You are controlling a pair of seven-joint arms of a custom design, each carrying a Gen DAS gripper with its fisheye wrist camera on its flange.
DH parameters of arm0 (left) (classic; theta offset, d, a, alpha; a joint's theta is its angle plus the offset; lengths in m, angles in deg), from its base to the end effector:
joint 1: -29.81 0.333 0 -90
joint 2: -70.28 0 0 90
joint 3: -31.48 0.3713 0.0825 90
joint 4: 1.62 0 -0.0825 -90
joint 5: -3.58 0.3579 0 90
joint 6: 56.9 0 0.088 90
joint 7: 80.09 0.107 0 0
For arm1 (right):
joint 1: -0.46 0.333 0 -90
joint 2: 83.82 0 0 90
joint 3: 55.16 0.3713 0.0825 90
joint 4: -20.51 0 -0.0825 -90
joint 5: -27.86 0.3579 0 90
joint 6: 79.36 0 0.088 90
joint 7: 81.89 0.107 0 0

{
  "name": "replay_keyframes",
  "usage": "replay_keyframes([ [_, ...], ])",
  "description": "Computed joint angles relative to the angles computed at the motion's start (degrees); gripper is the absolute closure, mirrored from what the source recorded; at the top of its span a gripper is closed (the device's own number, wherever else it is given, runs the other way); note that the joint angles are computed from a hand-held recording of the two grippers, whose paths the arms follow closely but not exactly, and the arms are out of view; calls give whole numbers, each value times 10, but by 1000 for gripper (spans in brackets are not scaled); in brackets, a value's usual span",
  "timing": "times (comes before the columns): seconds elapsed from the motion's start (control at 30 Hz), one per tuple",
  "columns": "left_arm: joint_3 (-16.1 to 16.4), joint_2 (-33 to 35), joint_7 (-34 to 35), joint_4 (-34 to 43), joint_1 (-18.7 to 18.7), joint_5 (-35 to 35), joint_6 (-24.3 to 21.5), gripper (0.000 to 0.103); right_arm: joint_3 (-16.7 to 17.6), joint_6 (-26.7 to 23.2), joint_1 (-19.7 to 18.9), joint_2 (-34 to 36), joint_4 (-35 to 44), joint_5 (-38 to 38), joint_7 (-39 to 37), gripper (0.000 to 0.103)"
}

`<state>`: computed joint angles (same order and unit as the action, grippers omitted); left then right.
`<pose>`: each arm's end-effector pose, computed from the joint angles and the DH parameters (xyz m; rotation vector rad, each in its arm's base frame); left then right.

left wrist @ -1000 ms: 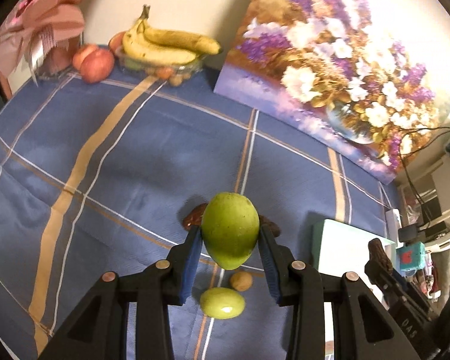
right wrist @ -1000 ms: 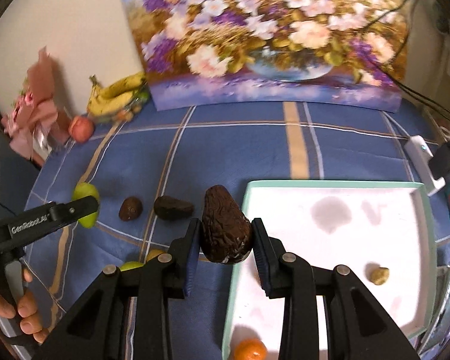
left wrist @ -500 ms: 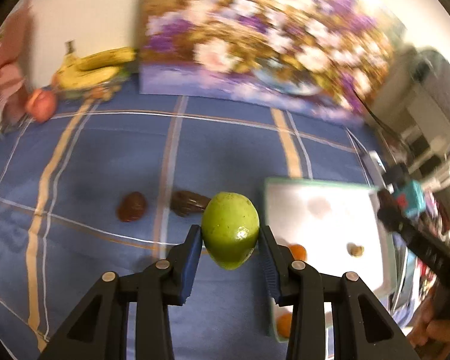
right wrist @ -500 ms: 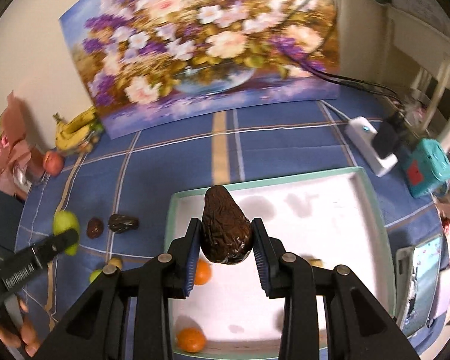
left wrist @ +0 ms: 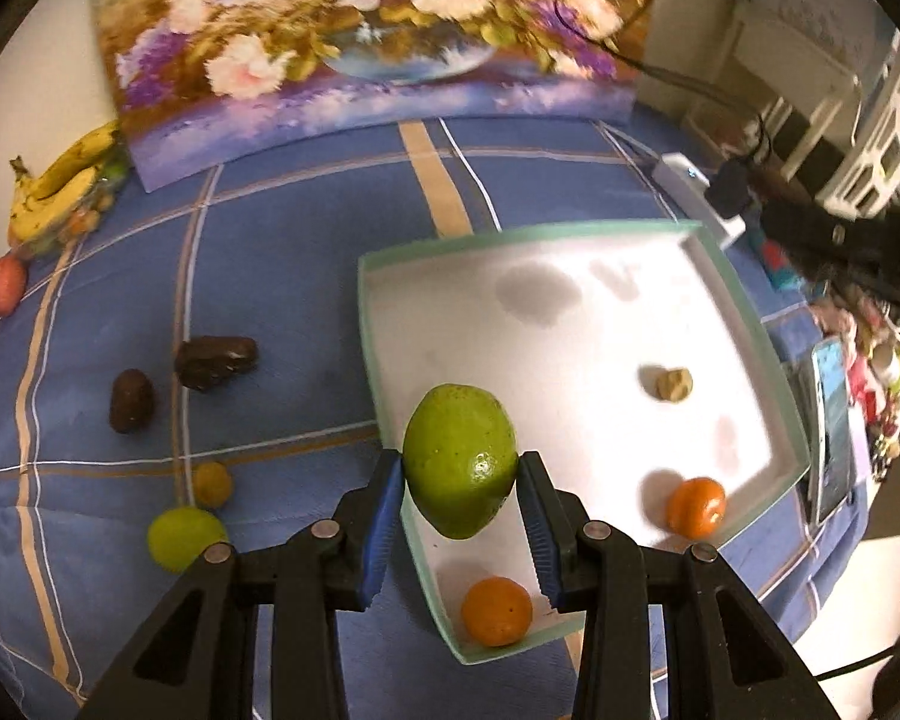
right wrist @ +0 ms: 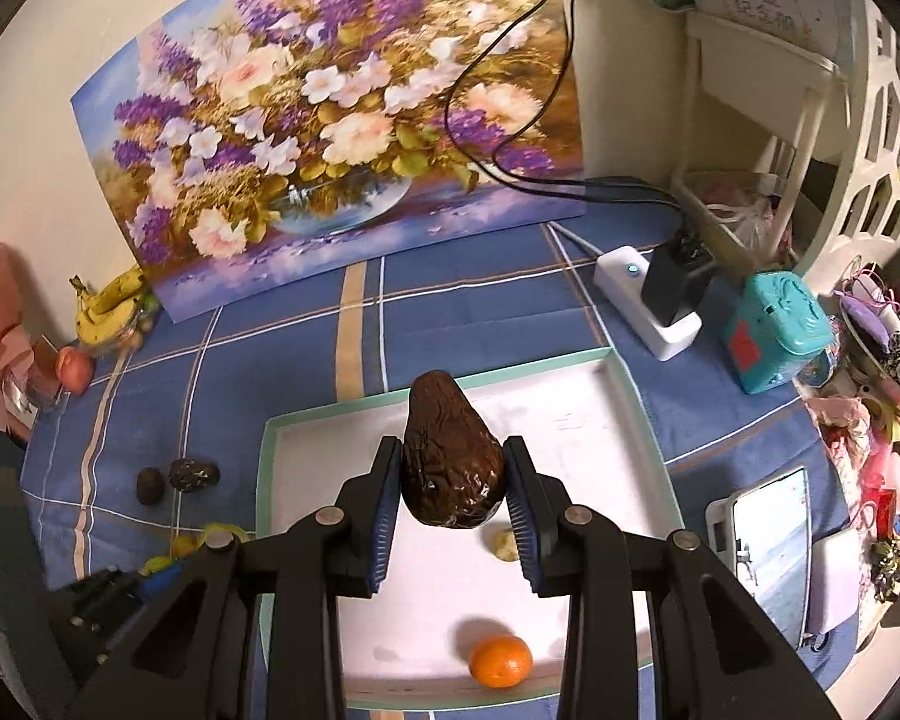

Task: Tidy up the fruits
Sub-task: 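Carry the green jujube and brown date with both tools over the white tray, then open the left tool to drop the jujube while the right tool releases the date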

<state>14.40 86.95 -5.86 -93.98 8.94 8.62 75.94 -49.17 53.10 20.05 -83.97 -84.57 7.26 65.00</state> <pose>0.5477 -0.3894 0.5712 -1.6266 2.4611 -0.6125 0.5229 0.2428 0.6390 -1.4997 2.1836 -0.4749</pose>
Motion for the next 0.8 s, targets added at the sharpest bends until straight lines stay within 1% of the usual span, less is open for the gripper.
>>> replay_keyframes([
  [0.17, 0, 13, -1, 5, -8, 10, -15, 62, -1, 0, 0, 3, -3, 16, -13, 68],
  [0.27, 2, 19, -7, 5, -13, 18, -21, 62, -2, 0, 1, 12, -3, 38, -32, 68],
  [0.47, 1, 29, -10, 7, -17, 24, -33, 62, -7, -17, 6, 43, -1, 101, -72, 68],
  [0.6, 0, 34, -12, 7, -15, 18, -40, 62, -12, -25, 12, 57, -4, 127, -89, 68],
  [0.8, -1, 31, -12, -3, -12, 11, -29, 62, -16, -30, 19, 71, -9, 153, -103, 68],
])
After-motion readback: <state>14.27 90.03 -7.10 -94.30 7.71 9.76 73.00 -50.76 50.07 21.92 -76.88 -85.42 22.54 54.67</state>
